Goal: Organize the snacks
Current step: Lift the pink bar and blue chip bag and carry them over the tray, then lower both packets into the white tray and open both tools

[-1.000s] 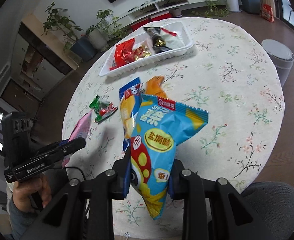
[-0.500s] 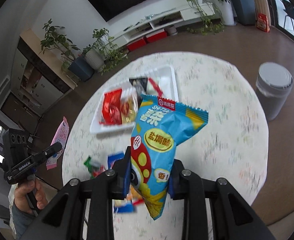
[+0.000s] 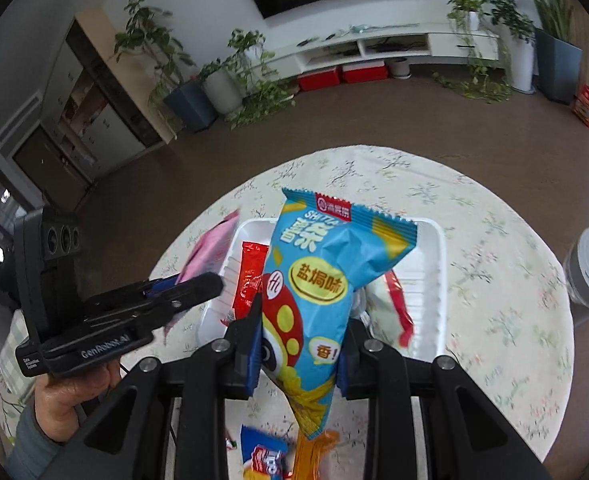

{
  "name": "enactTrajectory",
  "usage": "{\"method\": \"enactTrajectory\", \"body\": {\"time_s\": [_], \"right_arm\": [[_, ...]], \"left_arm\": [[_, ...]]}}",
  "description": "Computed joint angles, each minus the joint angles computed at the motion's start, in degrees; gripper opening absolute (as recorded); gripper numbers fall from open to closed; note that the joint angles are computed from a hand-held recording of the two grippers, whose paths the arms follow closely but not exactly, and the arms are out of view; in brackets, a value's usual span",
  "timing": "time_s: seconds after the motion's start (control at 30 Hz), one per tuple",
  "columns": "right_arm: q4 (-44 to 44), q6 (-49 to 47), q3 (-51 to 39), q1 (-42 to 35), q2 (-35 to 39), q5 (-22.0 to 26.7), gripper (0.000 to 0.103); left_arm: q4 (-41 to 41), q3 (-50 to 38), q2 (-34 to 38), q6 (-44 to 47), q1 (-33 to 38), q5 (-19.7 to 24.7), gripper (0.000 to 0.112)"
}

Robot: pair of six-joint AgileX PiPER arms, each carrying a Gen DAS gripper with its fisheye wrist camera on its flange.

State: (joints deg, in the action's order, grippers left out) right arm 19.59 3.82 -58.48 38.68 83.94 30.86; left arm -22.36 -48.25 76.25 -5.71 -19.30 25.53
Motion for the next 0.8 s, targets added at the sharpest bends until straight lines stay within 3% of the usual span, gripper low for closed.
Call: {"method": "enactTrajectory", "body": {"time_s": [0.27, 0.47, 0.8], "right_arm": [[-7.85, 4.21, -10.73, 2.39, 14.72, 2.45, 0.031], [-10.66, 5.54, -16.62, 3.95, 21.94, 3.85, 0.031], [-14.77, 9.00, -21.10, 5.14, 28.59, 4.89, 0.030]], "left_arm": [[5.08, -2.19, 10.45, -2.21, 0.50, -5.37, 0.027], [19.19, -1.00, 13.63, -14.20, 0.33, -8.65, 0.027], [9.19, -0.06, 18.44, -2.60, 2.67, -12.52, 0.029]]}}
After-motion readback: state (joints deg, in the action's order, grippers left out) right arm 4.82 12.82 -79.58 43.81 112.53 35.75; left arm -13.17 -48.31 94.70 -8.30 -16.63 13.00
